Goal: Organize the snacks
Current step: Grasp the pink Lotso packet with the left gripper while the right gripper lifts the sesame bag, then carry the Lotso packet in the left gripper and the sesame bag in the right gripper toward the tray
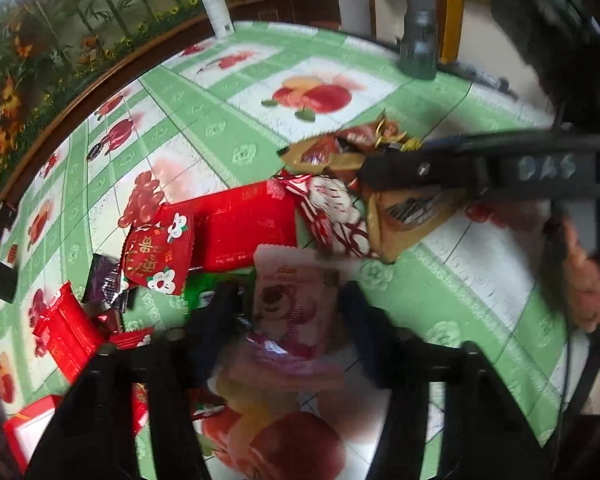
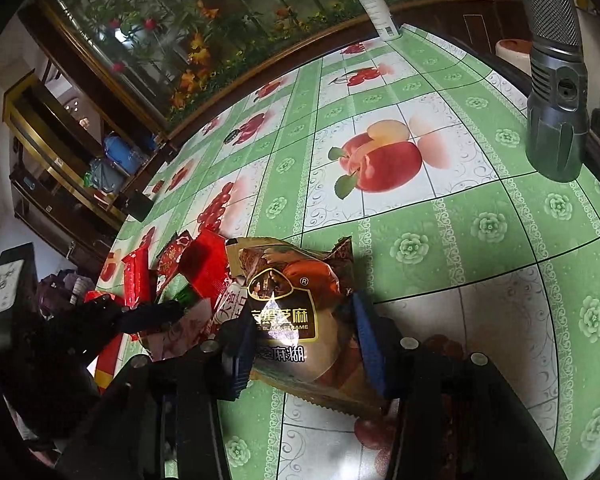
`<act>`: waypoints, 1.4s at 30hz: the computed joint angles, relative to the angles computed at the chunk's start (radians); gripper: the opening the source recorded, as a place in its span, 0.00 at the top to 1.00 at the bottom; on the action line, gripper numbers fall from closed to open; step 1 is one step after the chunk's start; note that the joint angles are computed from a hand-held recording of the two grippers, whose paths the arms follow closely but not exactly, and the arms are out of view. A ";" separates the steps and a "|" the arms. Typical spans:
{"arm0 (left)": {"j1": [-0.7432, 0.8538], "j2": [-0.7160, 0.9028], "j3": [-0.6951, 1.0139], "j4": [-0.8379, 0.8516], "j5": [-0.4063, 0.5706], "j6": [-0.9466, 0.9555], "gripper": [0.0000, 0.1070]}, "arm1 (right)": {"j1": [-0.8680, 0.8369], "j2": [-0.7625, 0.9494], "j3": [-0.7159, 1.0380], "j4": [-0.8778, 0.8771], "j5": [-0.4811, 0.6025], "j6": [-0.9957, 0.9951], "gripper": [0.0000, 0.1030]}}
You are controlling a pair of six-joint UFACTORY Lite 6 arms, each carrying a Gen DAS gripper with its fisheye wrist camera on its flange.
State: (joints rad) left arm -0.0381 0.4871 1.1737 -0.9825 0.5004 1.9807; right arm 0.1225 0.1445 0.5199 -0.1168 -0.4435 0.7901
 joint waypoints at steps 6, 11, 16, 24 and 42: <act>0.065 0.009 -0.003 -0.014 0.082 -0.069 0.69 | 0.042 0.000 0.011 0.133 0.024 -0.133 0.54; 0.150 -0.014 -0.043 0.003 0.146 -0.108 0.69 | 0.098 -0.004 -0.001 0.269 0.014 -0.261 0.54; 0.274 -0.076 -0.129 0.014 0.176 -0.070 0.69 | 0.130 -0.005 0.001 0.336 0.017 -0.322 0.54; 0.450 -0.113 -0.156 0.045 0.250 -0.059 0.69 | 0.083 -0.061 -0.098 0.030 -0.082 0.058 0.58; 0.646 -0.130 -0.178 0.021 0.397 0.086 0.69 | 0.119 0.060 -0.190 -0.160 -0.619 0.344 0.60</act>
State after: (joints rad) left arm 0.6076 0.3574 0.9957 -0.9614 0.8975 2.0671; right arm 0.2417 0.2044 0.3299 -0.2764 -1.0622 1.1342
